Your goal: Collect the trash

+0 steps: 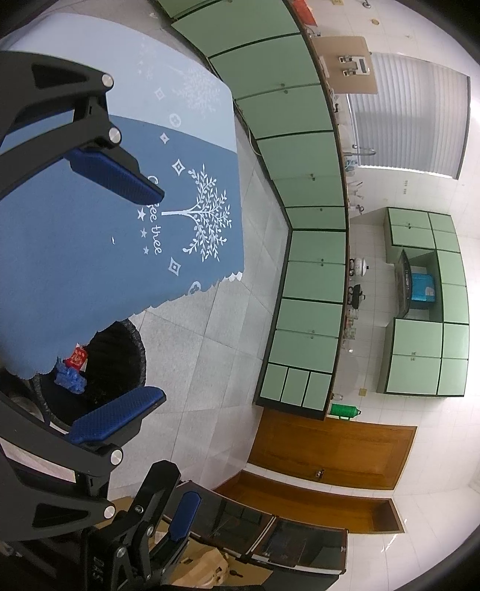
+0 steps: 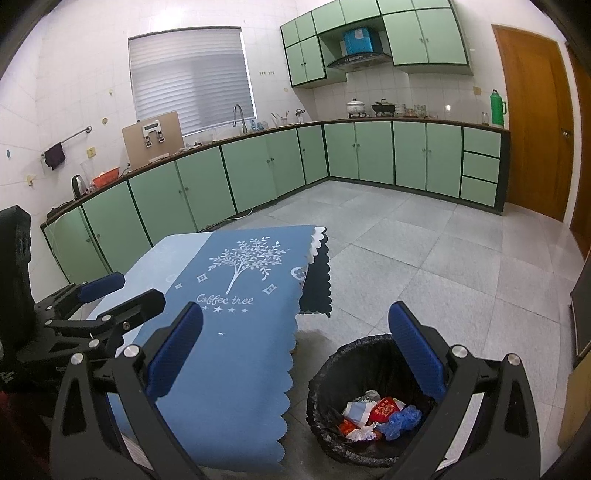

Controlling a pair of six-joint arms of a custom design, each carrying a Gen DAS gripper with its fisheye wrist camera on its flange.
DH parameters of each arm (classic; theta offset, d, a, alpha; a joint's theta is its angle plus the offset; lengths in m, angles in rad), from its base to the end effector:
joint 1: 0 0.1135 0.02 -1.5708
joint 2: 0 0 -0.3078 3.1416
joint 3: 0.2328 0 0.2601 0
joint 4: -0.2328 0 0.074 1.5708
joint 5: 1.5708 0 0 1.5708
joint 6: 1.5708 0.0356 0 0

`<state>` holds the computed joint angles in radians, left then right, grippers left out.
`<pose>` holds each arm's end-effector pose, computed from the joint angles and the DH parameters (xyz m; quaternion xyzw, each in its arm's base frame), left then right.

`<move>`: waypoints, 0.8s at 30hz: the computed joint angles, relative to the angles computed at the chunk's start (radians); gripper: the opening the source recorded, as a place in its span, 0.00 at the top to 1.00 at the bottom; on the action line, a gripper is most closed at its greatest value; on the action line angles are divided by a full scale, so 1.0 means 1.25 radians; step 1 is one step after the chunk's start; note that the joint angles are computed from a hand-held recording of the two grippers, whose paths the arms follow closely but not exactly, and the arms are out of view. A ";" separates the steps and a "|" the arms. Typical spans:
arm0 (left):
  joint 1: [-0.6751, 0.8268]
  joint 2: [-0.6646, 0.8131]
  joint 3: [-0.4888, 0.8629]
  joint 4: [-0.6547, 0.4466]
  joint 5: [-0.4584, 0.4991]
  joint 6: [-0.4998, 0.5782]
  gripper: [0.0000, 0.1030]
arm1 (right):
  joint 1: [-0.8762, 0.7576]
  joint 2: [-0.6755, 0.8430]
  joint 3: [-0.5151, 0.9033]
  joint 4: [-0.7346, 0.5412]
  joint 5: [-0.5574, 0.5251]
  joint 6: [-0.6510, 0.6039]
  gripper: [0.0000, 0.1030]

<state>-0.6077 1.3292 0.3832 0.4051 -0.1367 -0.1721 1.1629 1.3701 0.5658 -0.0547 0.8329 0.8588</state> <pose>0.1971 -0.1312 0.1859 0.1548 0.8550 -0.1318 0.4771 0.1199 0.2111 0.2003 0.0095 0.8687 0.0686 0.4905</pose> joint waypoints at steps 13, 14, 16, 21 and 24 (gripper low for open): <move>0.001 0.001 0.000 0.003 0.000 0.002 0.06 | 0.001 0.002 -0.002 0.007 0.002 -0.003 0.05; 0.001 0.001 0.000 0.003 0.000 0.002 0.06 | 0.001 0.002 -0.002 0.008 0.002 -0.003 0.05; 0.001 0.001 0.000 0.003 0.000 0.001 0.06 | -0.001 0.002 -0.005 0.012 0.001 -0.007 0.05; 0.002 0.000 0.001 0.001 0.000 0.001 0.06 | -0.001 0.002 -0.005 0.011 0.000 -0.005 0.05; 0.003 0.000 0.001 0.000 0.002 0.003 0.06 | -0.001 0.002 -0.004 0.010 0.000 -0.006 0.05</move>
